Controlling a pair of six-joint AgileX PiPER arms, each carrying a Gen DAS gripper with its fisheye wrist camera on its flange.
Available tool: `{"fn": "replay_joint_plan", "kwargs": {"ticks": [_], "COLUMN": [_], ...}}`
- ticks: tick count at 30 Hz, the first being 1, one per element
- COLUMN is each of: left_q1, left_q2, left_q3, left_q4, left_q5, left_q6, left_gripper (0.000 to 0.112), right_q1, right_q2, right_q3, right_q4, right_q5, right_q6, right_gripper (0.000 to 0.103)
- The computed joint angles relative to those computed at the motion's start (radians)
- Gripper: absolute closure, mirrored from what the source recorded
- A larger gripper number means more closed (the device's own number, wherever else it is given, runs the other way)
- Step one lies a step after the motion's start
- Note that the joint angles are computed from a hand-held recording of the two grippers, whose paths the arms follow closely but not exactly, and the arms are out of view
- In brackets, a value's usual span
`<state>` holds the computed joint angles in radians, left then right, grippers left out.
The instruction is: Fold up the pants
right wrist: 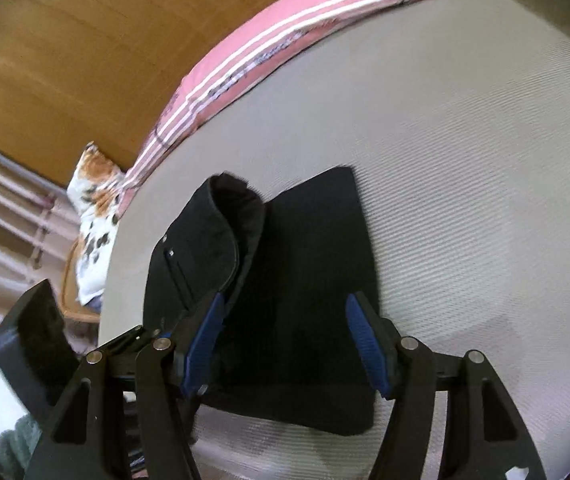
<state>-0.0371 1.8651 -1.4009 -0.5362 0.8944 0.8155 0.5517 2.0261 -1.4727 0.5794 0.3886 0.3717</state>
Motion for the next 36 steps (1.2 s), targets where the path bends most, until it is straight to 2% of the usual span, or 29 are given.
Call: {"fn": "replay_joint_plan", "kwargs": {"ticks": [2, 6, 15, 18, 24, 26, 28, 34, 36], "left_q1": [0.048, 0.13, 0.217, 0.221, 0.22, 0.206, 0.207, 0.204, 0.202], "left_q2": [-0.029, -0.052, 0.066, 0.076, 0.101, 0.099, 0.108, 0.126, 0.126], "left_q3": [0.003, -0.021, -0.142, -0.127, -0.121, -0.106, -0.113, -0.128, -0.127], "left_q4": [-0.057, -0.077, 0.143, 0.185, 0.205, 0.23, 0.228, 0.22, 0.222], "left_q5": [0.049, 0.06, -0.014, -0.055, -0.072, -0.091, -0.089, -0.085, -0.089], "left_q6": [0.062, 0.064, -0.222, -0.264, -0.276, -0.29, -0.292, -0.29, -0.289], "left_gripper": [0.064, 0.055, 0.055, 0.055, 0.055, 0.054, 0.053, 0.049, 0.048], "right_q1": [-0.009, -0.026, -0.06, -0.067, -0.074, -0.072, -0.072, -0.063, -0.053], "right_q2": [0.042, 0.12, 0.262, 0.292, 0.387, 0.442, 0.476, 0.487, 0.488], "right_q3": [-0.052, -0.142, -0.311, -0.351, -0.485, -0.581, -0.635, -0.657, -0.671], "right_q4": [0.053, 0.17, 0.261, 0.276, 0.368, 0.344, 0.338, 0.315, 0.27], "right_q5": [0.042, 0.109, 0.189, 0.2, 0.248, 0.288, 0.304, 0.294, 0.292], "right_q6": [-0.064, -0.188, -0.287, -0.317, -0.426, -0.405, -0.394, -0.349, -0.285], "right_gripper": [0.041, 0.041, 0.041, 0.041, 0.043, 0.055, 0.059, 0.06, 0.059]}}
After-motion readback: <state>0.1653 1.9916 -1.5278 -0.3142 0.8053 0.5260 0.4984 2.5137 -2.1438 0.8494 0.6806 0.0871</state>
